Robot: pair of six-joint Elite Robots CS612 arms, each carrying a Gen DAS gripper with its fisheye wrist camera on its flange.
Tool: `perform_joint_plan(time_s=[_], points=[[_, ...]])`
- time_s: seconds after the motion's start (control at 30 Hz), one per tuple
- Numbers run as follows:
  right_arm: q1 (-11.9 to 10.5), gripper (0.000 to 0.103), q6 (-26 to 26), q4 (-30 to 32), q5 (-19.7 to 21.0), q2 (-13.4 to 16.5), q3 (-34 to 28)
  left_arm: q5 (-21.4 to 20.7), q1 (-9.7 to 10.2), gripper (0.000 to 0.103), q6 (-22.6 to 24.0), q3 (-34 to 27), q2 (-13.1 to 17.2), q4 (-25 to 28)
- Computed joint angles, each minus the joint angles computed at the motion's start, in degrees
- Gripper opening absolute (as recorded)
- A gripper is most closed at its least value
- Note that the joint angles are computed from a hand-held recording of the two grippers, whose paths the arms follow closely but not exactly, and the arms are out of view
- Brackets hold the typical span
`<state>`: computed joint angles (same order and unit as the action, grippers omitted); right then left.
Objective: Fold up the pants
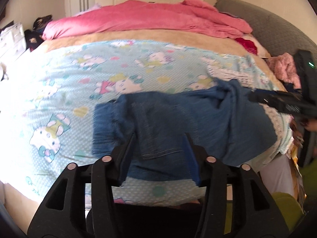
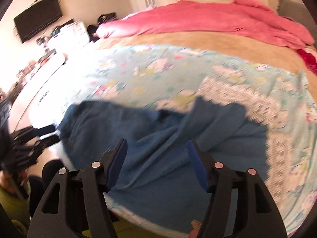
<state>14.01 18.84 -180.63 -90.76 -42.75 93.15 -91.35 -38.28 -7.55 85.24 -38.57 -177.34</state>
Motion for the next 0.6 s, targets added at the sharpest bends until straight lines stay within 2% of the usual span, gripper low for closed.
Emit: perform_joint_plan(time_s=[0.07, 0.23, 0.37, 0.47, 0.6], points=[[-0.5, 0.062, 0.8, 0.6, -1.3, 0.3, -0.8, -1.4, -0.56, 0.049, 1.2, -0.5, 0.1, 0.0], [-2.5, 0.062, 1.6, 2.2, -0.5, 1.4, -3.0, -5.9, -1.83, 0.05, 3.7, -3.1, 1.5, 3.1], [-3.7, 0.062, 1.3, 6.0, -0.8, 3.1, -6.7, -10.6, -2.75, 0.05, 5.2, -6.5, 3.6, 7.3], [-4.2, 0.062, 0.9, 11.1, -1.4, 5.6, -11.3, -12.3, -3.38, 0.05, 6.4, -8.7, 5.0, 10.0], [-3.9, 0.062, -0.7, 18.8, -5.0, 9.1, -17.7, -12.4, -4.21, 0.05, 7.2, -12.3, 7.1, 13.7]])
